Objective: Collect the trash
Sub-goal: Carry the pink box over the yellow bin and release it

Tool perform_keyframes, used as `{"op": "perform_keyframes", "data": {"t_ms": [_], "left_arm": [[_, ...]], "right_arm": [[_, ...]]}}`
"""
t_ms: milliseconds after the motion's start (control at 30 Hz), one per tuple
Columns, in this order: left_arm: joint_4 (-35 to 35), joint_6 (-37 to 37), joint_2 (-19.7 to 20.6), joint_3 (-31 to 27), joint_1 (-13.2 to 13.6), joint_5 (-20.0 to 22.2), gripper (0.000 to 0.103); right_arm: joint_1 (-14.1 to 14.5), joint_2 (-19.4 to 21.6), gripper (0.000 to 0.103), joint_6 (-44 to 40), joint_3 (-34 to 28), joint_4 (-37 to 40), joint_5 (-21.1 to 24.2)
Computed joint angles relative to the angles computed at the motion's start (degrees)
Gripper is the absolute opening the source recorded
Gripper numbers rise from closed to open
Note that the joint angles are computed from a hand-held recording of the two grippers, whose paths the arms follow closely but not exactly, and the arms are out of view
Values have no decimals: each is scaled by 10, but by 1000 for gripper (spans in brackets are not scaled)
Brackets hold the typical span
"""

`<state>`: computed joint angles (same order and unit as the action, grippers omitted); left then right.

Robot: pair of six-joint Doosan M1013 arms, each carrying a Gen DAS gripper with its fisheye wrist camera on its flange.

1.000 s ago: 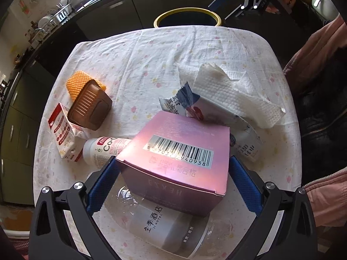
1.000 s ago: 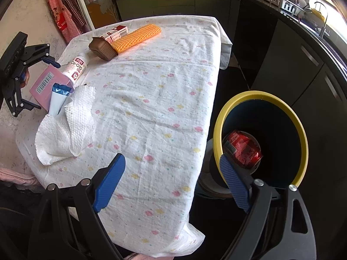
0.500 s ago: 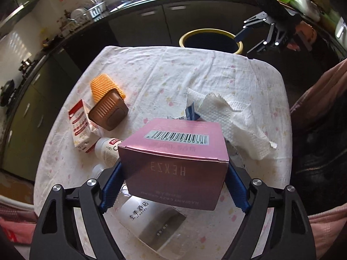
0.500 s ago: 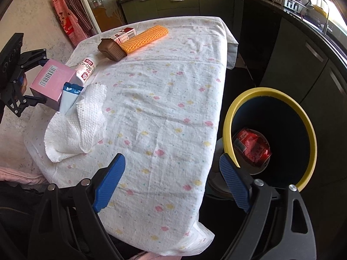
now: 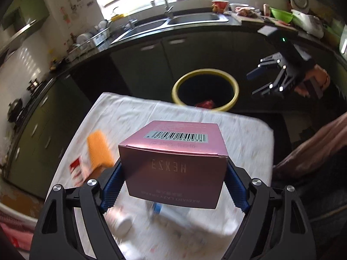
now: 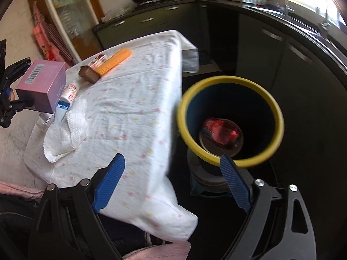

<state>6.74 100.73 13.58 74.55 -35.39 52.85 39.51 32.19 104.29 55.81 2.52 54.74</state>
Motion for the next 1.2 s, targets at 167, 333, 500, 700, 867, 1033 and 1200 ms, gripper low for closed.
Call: {"op": "perform_keyframes", "data": {"t_ms": [167, 333, 500, 700, 867, 1033, 1200], "left_arm": [[-57, 55, 80, -101, -10, 30, 81], [-89, 77, 181, -229, -23, 93, 79], [-77, 63, 277, -357, -35, 149, 78], [-70, 19, 347, -459, -37, 200, 80], [-76, 6, 306, -403, -35, 149, 87], [-37, -82, 197, -266, -39, 36, 95], [87, -260, 80, -117, -45, -47, 98]], "right_arm": [[-16, -43, 86, 56, 74, -16, -41], [-30, -74, 86, 83, 130, -12, -70], [-42, -90, 86, 100, 165, -4, -92], [-50, -96, 86, 102, 181, 11, -102], [-50, -91, 87, 99, 176, 21, -104], [-43, -75, 87, 69, 155, 42, -91], [-30, -46, 87, 28, 109, 65, -64]]}}
